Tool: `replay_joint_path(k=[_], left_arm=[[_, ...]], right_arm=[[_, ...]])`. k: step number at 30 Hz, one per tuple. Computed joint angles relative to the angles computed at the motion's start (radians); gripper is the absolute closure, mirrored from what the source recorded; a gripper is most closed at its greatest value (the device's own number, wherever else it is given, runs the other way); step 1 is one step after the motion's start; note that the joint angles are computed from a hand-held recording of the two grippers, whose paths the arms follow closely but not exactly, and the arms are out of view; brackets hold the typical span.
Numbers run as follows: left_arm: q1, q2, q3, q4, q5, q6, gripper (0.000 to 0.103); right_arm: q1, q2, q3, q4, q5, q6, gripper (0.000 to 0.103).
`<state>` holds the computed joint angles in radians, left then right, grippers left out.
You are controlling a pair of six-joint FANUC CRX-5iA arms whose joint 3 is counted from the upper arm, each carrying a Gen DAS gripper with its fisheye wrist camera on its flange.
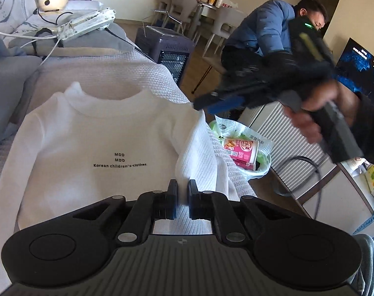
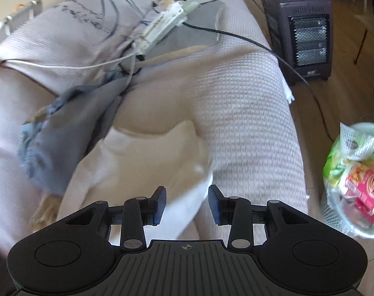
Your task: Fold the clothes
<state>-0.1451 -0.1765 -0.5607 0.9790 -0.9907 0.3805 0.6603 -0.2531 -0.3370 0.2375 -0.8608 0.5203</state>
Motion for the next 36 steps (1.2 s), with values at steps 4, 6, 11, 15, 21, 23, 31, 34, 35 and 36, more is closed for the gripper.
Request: replay_joint_path(k=[4,6,11,15,21,23,31,34,35,36], left_arm=[[0.014,0.008,0.0,0.007,-0.004,-0.033,0.096],[0.021,0.012,-0.001,0.011,-0.004,-0.053,0.096],[0.031,0.016,-0.019,0.025,0.019,-0.076,0.096],[0.042,0.034,-0.018,-0.016,0.061,-0.007,0.096],[0.09,0.059,-0.012,-0.059,0.028,0.029,0.091],[0.102,0.045,-0.015,-0.046,0.025,0.024,0.088],[0.094,0.027,0.017,0.061,0.031,0.014,0.068],[0.039,0.072,0.107,-0.035,0.064,0.121,0.067],[0.017,0.092,0.133,-0.049,0.072,0.138,0.067],[-0.005,0.113,0.159,-0.063,0.079,0.157,0.067]], right_arm=[[0.011,0.137,0.123,0.015,-0.155,0.049,0.088],[0.028,0.167,0.147,0.045,-0.177,0.045,0.096],[0.086,0.247,0.229,0.157,-0.197,0.072,0.097],[0.091,0.362,0.325,0.125,-0.208,0.133,0.097],[0.078,0.392,0.309,0.066,-0.144,0.174,0.083],[0.081,0.343,0.272,0.069,-0.114,0.196,0.073],[0.172,0.022,0.026,0.187,-0.136,0.28,0.057],[0.229,-0.046,-0.055,0.214,-0.199,0.3,0.057],[0.243,-0.061,-0.081,0.218,-0.205,0.299,0.057],[0.255,-0.076,-0.108,0.222,-0.196,0.294,0.057]])
